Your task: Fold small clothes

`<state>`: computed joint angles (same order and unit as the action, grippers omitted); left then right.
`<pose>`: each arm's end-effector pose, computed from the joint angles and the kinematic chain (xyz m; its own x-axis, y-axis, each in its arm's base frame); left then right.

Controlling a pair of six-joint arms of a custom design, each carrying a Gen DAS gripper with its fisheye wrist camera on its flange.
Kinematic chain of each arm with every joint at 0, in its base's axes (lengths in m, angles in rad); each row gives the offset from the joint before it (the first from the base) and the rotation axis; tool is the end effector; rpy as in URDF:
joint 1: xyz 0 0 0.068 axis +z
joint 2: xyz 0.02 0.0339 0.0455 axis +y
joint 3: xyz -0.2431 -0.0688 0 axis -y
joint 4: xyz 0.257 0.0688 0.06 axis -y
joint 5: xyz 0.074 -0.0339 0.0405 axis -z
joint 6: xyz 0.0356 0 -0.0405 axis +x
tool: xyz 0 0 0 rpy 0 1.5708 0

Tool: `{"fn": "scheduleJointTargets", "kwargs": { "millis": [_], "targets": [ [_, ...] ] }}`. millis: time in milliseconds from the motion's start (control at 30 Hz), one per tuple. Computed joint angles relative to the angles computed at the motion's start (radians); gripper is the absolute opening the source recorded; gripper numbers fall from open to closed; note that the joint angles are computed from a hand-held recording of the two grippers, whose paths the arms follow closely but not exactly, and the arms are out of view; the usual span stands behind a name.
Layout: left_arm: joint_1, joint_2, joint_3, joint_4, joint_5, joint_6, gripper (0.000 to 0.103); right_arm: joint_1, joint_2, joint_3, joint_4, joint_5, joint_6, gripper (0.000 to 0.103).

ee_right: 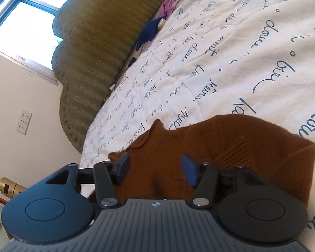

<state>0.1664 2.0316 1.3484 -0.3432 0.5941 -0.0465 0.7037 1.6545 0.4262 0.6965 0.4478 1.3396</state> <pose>0.4164 0.0497 0.1270 -0.8496 -0.1818 -0.4951 0.1093 0.8577 -0.5024 0.2193 0.1659 0.0800 -0.3794 0.8288 -0.4112 0.3079 0.5322 0.7887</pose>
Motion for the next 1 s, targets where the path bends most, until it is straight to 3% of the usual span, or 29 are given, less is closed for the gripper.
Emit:
{"fn": "scheduleJointTargets", "kwargs": {
  "millis": [167, 300, 400, 533, 600, 700, 933, 1000],
  "targets": [
    [-0.005, -0.065, -0.073, 0.093, -0.045, -0.023, 0.006, 0.064, -0.055, 0.046, -0.147, 0.047, -0.1, 0.061],
    [-0.008, -0.127, -0.146, 0.14, -0.106, 0.022, 0.007, 0.105, -0.029, 0.168, -0.344, 0.032, -0.19, 0.072],
    [-0.021, -0.148, -0.177, 0.139, -0.183, 0.105, 0.008, 0.133, 0.041, 0.293, -0.525, 0.051, -0.23, 0.074],
    [-0.055, -0.161, -0.247, 0.193, -0.322, 0.206, 0.008, 0.216, 0.137, 0.493, -0.838, 0.207, -0.237, 0.081],
    [-0.059, -0.174, -0.291, 0.227, -0.347, 0.229, 0.008, 0.261, 0.179, 0.566, -0.94, 0.283, -0.217, 0.086],
    [-0.068, -0.203, -0.353, 0.28, -0.369, 0.252, 0.008, 0.313, 0.188, 0.572, -0.924, 0.319, -0.216, 0.091],
    [-0.095, -0.246, -0.434, 0.351, -0.43, 0.282, 0.009, 0.373, 0.321, 0.684, -1.041, 0.365, -0.118, 0.093],
    [-0.098, -0.247, -0.443, 0.363, -0.439, 0.282, 0.009, 0.384, 0.359, 0.714, -1.071, 0.385, -0.107, 0.098]
  ]
}}
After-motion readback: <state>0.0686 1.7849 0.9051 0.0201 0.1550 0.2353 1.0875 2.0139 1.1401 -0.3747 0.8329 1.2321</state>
